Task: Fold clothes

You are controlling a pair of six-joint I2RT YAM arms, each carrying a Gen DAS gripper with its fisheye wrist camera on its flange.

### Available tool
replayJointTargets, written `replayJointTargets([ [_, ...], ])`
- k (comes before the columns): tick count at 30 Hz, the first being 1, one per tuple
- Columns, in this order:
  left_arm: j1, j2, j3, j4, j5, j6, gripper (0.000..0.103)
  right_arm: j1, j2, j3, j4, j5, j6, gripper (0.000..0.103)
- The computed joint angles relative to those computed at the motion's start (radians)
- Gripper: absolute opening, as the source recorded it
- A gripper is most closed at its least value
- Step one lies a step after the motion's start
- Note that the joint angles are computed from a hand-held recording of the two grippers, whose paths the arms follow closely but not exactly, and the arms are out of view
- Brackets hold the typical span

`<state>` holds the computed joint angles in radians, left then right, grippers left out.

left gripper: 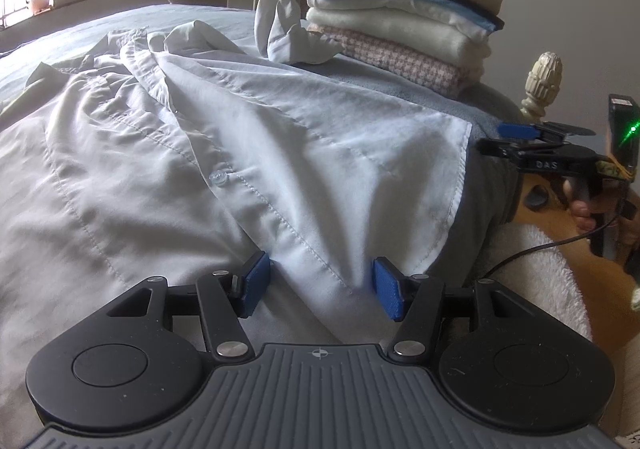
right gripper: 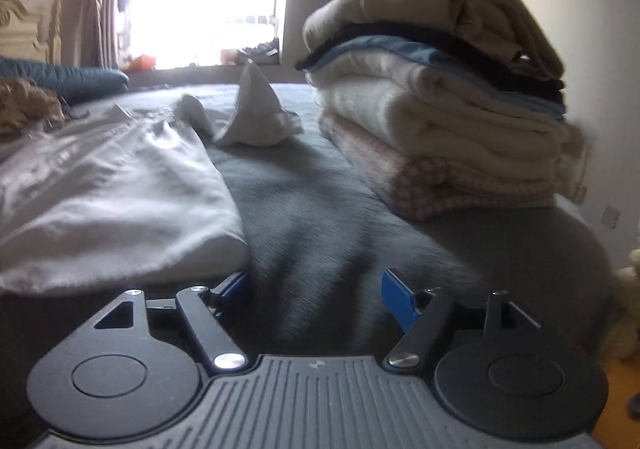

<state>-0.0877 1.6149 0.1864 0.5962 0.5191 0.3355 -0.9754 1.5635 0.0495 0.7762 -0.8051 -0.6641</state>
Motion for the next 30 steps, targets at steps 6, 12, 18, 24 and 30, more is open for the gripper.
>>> replayJointTargets([
  [6, 0.073, -0.119, -0.02, -0.073, 0.07, 0.001, 0.057, -0.052, -0.419, 0.034, -0.433, 0.041, -0.017, 0.075],
  [12, 0.236, -0.278, -0.014, -0.214, 0.253, 0.027, 0.058, 0.261, -0.953, 0.173, -0.891, 0.092, 0.229, 0.074],
  [18, 0.129, 0.001, 0.045, 0.04, 0.259, -0.077, 0.057, 0.774, -0.598, 0.59, -0.918, 0.185, 0.623, 0.071],
  [24, 0.193, 0.315, 0.136, 0.151, 0.412, -0.173, 0.055, 0.993, 0.066, 1.202, -0.954, 0.237, 0.946, 0.066],
  [30, 0.307, 0.448, 0.25, 0.03, 0.638, -0.153, 0.055, 1.095, 0.707, 1.942, -1.205, 0.484, 0.952, 0.059],
])
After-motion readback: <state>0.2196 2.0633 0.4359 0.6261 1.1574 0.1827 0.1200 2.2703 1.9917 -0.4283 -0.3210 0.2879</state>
